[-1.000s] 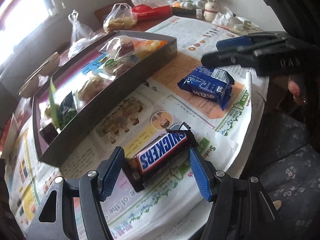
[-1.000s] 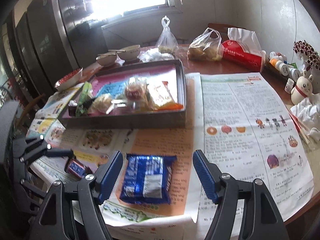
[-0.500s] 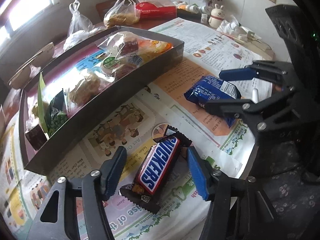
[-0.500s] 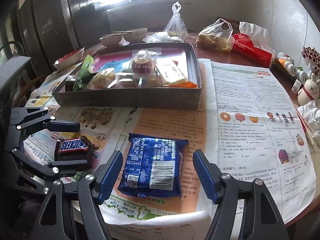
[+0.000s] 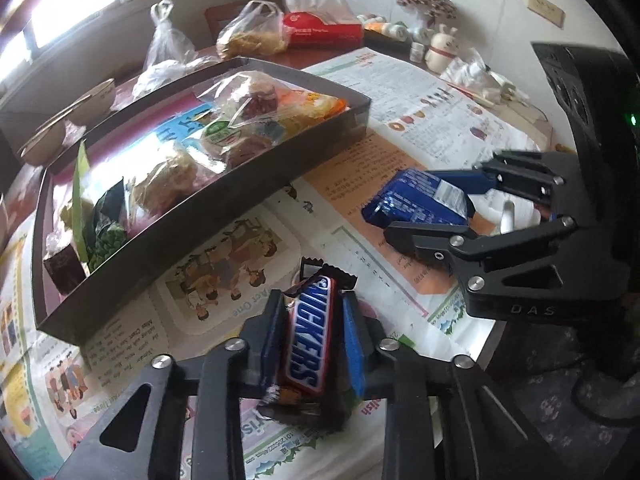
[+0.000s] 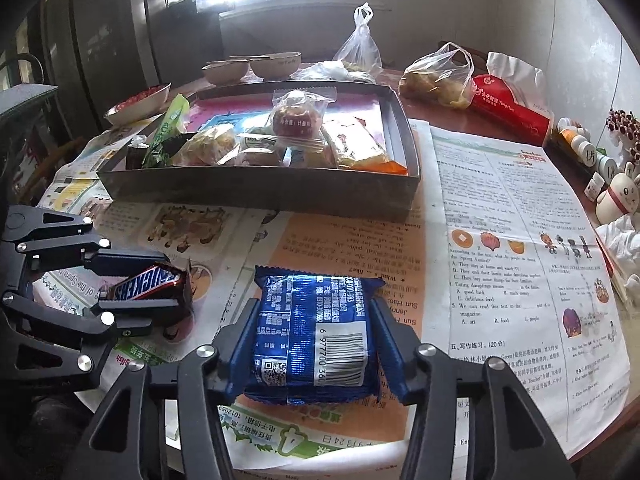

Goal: Organize snacks
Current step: 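Carry the Snickers bar with the left tool while the right tool carries the blue pack over the tray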

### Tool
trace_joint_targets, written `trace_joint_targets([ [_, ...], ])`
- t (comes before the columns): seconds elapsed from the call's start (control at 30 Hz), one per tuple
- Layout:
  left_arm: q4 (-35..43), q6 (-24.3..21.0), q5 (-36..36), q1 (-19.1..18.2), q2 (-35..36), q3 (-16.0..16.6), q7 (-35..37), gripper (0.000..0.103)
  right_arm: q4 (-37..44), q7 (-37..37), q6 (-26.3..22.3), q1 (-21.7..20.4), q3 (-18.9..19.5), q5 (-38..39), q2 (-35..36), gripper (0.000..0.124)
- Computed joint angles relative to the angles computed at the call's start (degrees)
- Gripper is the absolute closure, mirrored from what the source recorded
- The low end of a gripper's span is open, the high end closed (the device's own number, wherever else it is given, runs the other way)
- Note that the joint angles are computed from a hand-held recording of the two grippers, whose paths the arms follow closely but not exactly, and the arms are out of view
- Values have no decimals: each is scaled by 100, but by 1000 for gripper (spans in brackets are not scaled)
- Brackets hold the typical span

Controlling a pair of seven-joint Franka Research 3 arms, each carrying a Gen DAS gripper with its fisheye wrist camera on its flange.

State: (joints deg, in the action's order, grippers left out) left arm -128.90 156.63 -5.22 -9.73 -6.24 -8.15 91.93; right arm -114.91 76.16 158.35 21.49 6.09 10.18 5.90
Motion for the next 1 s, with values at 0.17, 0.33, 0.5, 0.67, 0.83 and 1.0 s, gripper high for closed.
trace_joint_targets([
  [0.17,-38,99,-200,17,-32,27,-122,75,45,-32,-1,-21,-2,105,10,72],
  [0.33,-190,274,-668,-11,-239,171,-44,75,122,-151,14,-55,17,296,13,72],
  [0.5,-255,370,-660,41,-349,257,-272,75,201,-289,19,-80,35,529,11,72],
  [0.67,-237,436,-594,116,-354,303,-554,75,280,-357,40,-93,37,663,34,72],
  [0.83,-213,461,-455,181,-370,300,-796,75,370,-353,82,-103,26,714,78,72],
  [1.0,-194,496,-218,244,-378,268,-1088,75,447,-429,102,-120,36,806,116,72],
])
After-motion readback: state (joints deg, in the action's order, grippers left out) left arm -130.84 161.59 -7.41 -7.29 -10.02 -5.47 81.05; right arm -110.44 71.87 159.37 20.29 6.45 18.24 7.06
